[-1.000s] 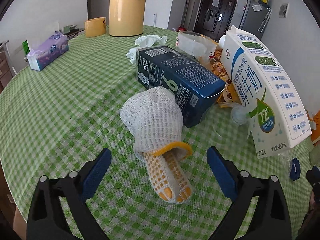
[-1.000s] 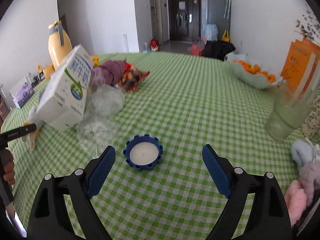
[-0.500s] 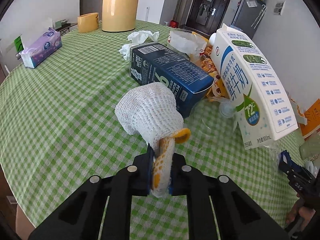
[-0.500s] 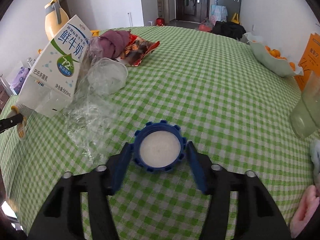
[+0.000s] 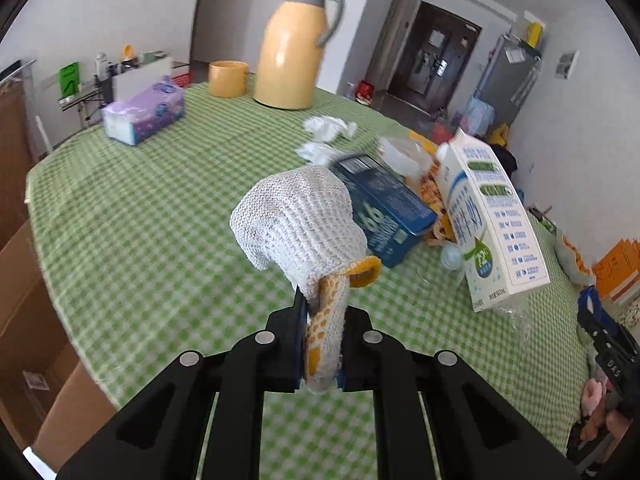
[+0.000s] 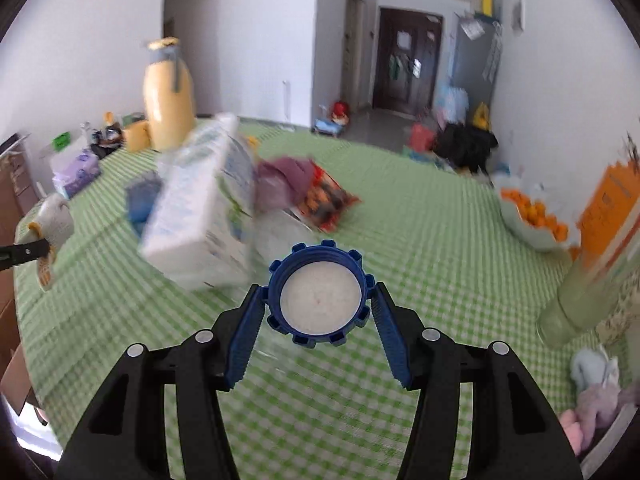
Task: Collect trash
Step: 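Carry the knit glove and blue cap into the cardboard box and release both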
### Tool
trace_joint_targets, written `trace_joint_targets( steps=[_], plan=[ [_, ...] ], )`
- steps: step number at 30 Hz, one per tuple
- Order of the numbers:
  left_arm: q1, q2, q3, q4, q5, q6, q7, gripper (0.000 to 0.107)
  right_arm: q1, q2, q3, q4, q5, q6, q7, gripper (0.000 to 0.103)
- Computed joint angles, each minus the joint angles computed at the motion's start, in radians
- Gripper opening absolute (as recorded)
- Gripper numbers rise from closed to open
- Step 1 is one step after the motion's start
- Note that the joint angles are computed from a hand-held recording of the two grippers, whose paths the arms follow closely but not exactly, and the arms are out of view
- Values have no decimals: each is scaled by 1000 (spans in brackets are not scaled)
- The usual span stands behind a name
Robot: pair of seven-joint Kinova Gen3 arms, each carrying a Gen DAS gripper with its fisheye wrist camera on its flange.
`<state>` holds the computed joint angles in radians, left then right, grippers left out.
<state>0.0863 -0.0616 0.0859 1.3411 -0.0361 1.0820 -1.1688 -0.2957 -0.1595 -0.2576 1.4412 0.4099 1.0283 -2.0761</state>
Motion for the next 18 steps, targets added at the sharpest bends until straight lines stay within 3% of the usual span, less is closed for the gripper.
trace_joint_targets(
  steps=[5, 9, 18],
  plan=[
    [-69, -116, -66, 63, 6, 13, -17, 9, -88, 63, -57, -87, -2, -39, 43, 54],
    [-152, -201, -127, 117, -2, 44, -34, 9, -199, 172, -79, -194, -18, -53, 88, 54],
    [-338, -326, -354, 218, -12, 120, -152, 9, -464, 517, -123, -590, -145, 29, 320, 54]
  ],
)
